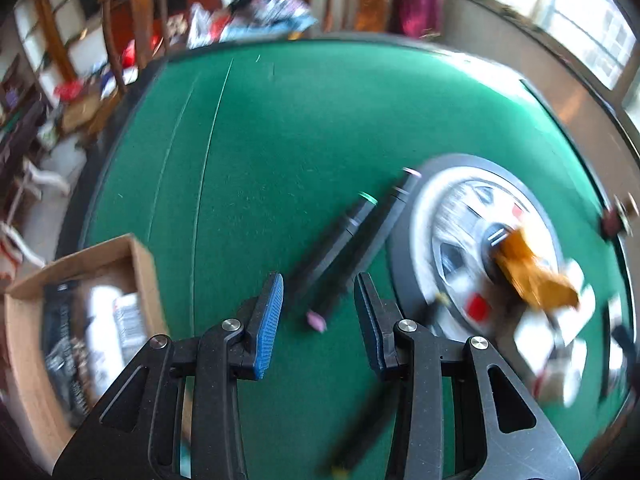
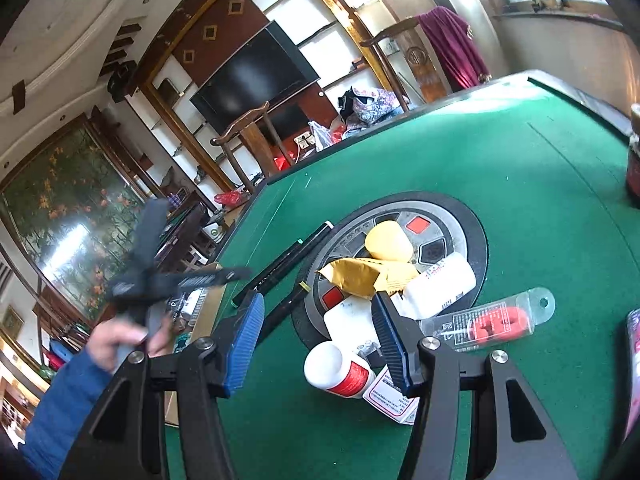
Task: Organize objects
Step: 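Grasp a green-capped black marker with the left tool while the right tool grasps a yellow-capped marker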
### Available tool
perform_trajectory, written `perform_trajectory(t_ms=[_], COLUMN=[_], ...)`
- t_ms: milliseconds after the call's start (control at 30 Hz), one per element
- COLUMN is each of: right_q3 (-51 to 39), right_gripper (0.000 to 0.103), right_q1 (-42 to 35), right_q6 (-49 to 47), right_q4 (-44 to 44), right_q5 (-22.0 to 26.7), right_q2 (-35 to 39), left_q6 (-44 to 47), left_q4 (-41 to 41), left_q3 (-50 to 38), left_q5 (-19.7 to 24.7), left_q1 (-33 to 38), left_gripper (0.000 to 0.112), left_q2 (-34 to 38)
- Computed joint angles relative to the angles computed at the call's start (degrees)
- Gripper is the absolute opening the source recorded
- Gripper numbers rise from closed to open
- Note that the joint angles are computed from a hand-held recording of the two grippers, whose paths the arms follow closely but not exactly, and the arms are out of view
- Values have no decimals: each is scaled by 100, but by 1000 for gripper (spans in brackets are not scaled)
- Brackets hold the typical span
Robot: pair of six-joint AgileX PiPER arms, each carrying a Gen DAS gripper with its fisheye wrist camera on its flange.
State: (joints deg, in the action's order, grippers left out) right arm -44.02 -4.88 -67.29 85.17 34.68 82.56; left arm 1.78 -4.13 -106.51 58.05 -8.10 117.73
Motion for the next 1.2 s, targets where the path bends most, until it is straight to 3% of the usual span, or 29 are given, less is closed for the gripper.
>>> perform_trajectory(t_ms=[67, 200, 267, 367, 467, 533, 600, 767, 900, 1100, 1200], right_q3=[22, -6, -11, -24, 0, 24, 68, 69, 61, -40, -99], right_gripper=[56, 56, 56, 56, 56, 56, 56, 56, 56, 56, 56], right_q1=[-36, -58, -66, -79, -85, -103, -101, -110, -98, 2, 422], right_q6=[-46, 7, 42, 123, 159, 100, 35, 48, 100, 486, 776], right_q4=[41, -29, -57, -93, -93, -35, 40, 50, 20, -424, -828], right_q5=[58, 103, 145, 189, 184, 163, 131, 130, 93, 255, 148], right_q2=[48, 80, 116, 164, 107, 75, 20, -9, -43, -11, 19], left_q6=[-182, -336, -346, -308, -502, -625, -635, -1410, -1039, -1942, -1685], left_q4=[-22, -368, -400, -201, 331, 577, 552, 1646, 1011, 1556, 947], left_q3=[-859, -1795, -2028, -1781, -1097, -496, 170, 1635, 2513, 4161, 4648], left_q5=[450, 711, 841, 629, 334, 69, -206, -921, -1278, -2160, -2652], left_q1=[26, 174, 179, 34, -243, -428, -557, -1248, -1307, -1733, -1440], left_gripper=[37, 37, 37, 37, 36, 16, 14, 14, 14, 14, 14], left_q2=[647, 1282, 1461, 1359, 996, 659, 288, -518, -1092, -2115, -2395])
